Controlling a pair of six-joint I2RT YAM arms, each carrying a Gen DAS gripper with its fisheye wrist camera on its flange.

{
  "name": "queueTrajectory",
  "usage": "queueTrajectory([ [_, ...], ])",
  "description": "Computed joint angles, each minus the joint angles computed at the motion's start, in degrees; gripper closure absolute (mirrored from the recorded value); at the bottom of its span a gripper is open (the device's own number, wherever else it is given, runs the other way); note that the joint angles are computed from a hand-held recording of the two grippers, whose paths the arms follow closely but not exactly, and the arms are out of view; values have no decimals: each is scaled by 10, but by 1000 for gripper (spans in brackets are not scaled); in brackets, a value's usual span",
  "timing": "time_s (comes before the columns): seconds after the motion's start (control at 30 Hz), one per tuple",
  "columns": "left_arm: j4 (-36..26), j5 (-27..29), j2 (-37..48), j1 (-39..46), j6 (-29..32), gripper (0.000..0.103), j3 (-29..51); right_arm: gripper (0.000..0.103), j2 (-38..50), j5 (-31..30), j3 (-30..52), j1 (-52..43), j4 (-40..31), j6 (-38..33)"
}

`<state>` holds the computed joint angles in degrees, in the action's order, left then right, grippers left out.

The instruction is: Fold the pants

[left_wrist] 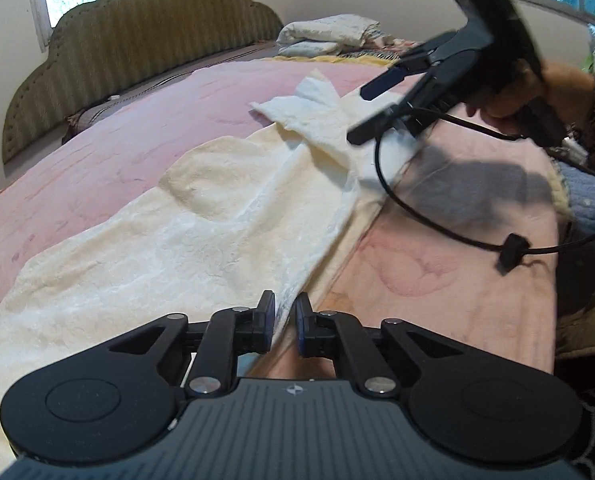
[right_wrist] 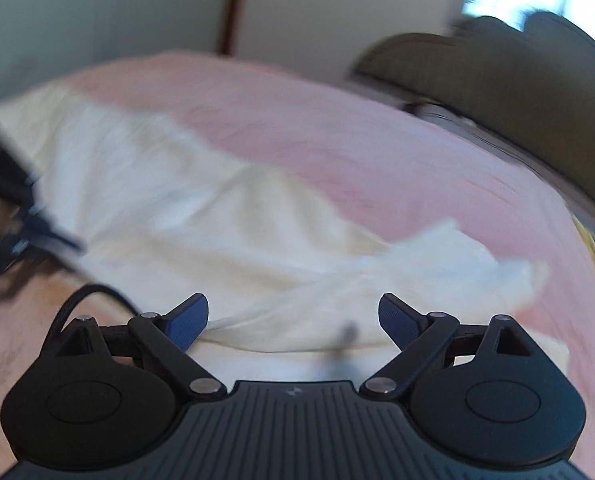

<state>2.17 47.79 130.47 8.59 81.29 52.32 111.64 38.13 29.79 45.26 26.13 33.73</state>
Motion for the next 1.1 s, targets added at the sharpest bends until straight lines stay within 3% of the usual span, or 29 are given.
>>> queueTrajectory([
  [0.07, -110, 23, -1, 10, 42, 79, 40, 10, -26, 21, -65, -24, 33, 84],
  [0.13, -216, 53, 4, 15, 66, 74, 86, 10, -38, 9, -147, -61, 113, 157],
  [0.2, -230, 82, -2, 9, 36, 61, 99, 10, 3, -47, -213, -112, 236, 188],
  [0.23, -188, 92, -11, 1, -9, 57, 88, 10, 26, -57, -219, -126, 244, 207],
  [0.3, -20, 84, -29, -27, -147, 38, 39, 10, 33, -12, -188, -109, 138, 261],
  [0.33, 75, 62, -31, -48, -225, 36, 14, 10, 30, 13, -179, -92, 114, 273],
  [0.37, 112, 46, -24, -65, -269, 37, 15, 10, 26, 34, -169, -77, 107, 277],
  [0.4, 111, 37, -13, -80, -296, 37, 29, 10, 25, 52, -164, -67, 123, 271],
  [0.47, 42, 32, 8, -106, -319, 37, 74, 10, 24, 59, -150, -71, 174, 221],
  [0.57, -9, 50, 27, -133, -312, 36, 93, 10, 17, 34, -83, -109, 165, 114],
  [0.73, 69, 31, 48, -190, -338, 41, 62, 10, 65, -56, 81, -203, 76, -30],
  [0.8, 79, 13, 61, -214, -362, 61, 69, 10, 97, -107, 141, -248, 44, -46],
  [0.93, 190, -6, 76, -233, -383, 64, 32, 11, 153, -152, 222, -314, -7, -36],
  [0.97, 202, -5, 76, -232, -379, 64, 26, 14, 161, -168, 225, -328, -1, -31],
  [1.07, 216, 8, 85, -224, -376, 63, 24, 69, 172, -180, 225, -348, -3, -18],
  [1.1, 212, 12, 87, -223, -377, 63, 28, 74, 169, -170, 215, -346, 5, -19],
])
